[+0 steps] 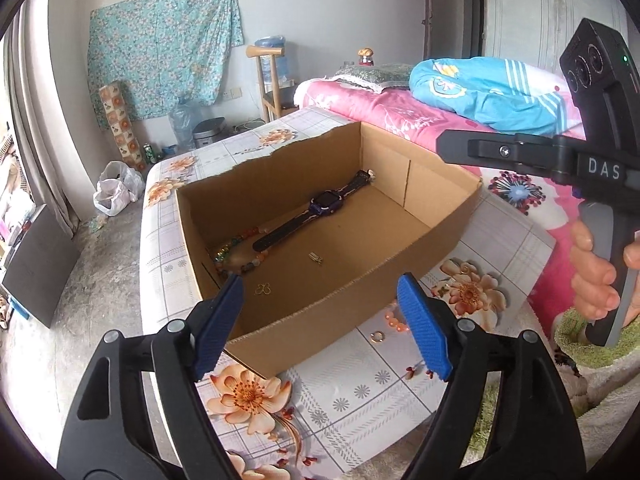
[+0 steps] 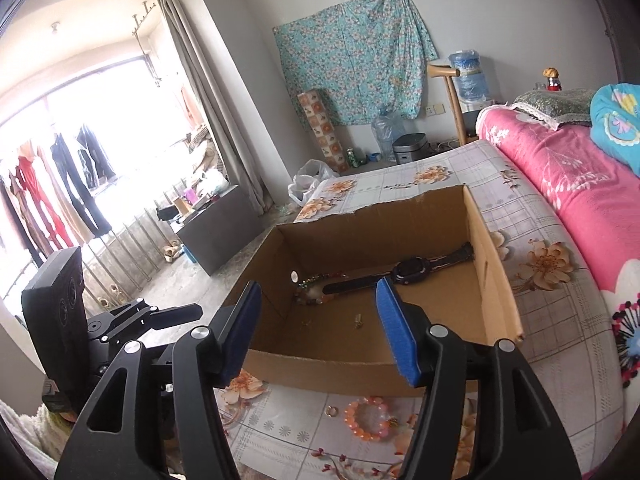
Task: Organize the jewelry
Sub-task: 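Open the left gripper to drop the gold charm into the box, then move the left gripper back to the gold ring beside the bracelet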
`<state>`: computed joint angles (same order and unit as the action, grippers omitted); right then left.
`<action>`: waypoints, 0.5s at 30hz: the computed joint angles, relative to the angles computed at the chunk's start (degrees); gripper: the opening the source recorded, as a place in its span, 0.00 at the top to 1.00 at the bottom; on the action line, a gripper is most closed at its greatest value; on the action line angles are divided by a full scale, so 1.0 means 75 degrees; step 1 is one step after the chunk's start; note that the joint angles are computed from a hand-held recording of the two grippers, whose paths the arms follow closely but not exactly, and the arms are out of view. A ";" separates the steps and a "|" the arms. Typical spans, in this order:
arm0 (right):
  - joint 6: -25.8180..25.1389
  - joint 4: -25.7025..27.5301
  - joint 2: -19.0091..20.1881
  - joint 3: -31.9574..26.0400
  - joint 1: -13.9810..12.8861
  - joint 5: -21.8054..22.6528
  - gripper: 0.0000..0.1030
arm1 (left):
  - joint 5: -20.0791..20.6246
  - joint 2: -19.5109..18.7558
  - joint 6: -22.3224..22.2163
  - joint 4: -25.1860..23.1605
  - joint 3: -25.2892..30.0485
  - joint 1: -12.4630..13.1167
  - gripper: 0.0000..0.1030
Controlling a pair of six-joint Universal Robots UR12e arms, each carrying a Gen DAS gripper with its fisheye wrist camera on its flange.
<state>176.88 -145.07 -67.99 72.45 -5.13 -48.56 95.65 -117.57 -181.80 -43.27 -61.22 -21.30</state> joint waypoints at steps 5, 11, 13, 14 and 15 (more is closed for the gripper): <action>0.0053 -0.0075 -0.0366 0.0600 -0.0258 -0.0530 0.43 | -0.0543 0.0167 -0.0241 0.0149 -0.0445 -0.0003 0.26; -0.0091 0.0624 -0.0612 0.1048 -0.0353 -0.1136 0.43 | -0.0925 0.0201 -0.0557 0.0088 -0.0778 -0.0025 0.25; -0.0075 0.0837 -0.0658 0.1174 -0.0335 -0.1297 0.43 | -0.1084 0.0155 -0.0517 -0.0085 -0.0790 -0.0024 0.25; -0.0075 0.0951 -0.0677 0.1247 -0.0336 -0.1294 0.43 | -0.1177 0.0131 -0.0498 -0.0160 -0.0792 -0.0019 0.25; -0.0076 0.1057 -0.0699 0.1314 -0.0337 -0.1300 0.43 | -0.1216 0.0101 -0.0501 -0.0201 -0.0795 -0.0022 0.25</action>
<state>176.31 -137.14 -73.23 82.30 -7.66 -58.32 86.53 -116.81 -185.55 -44.77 -67.18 -21.47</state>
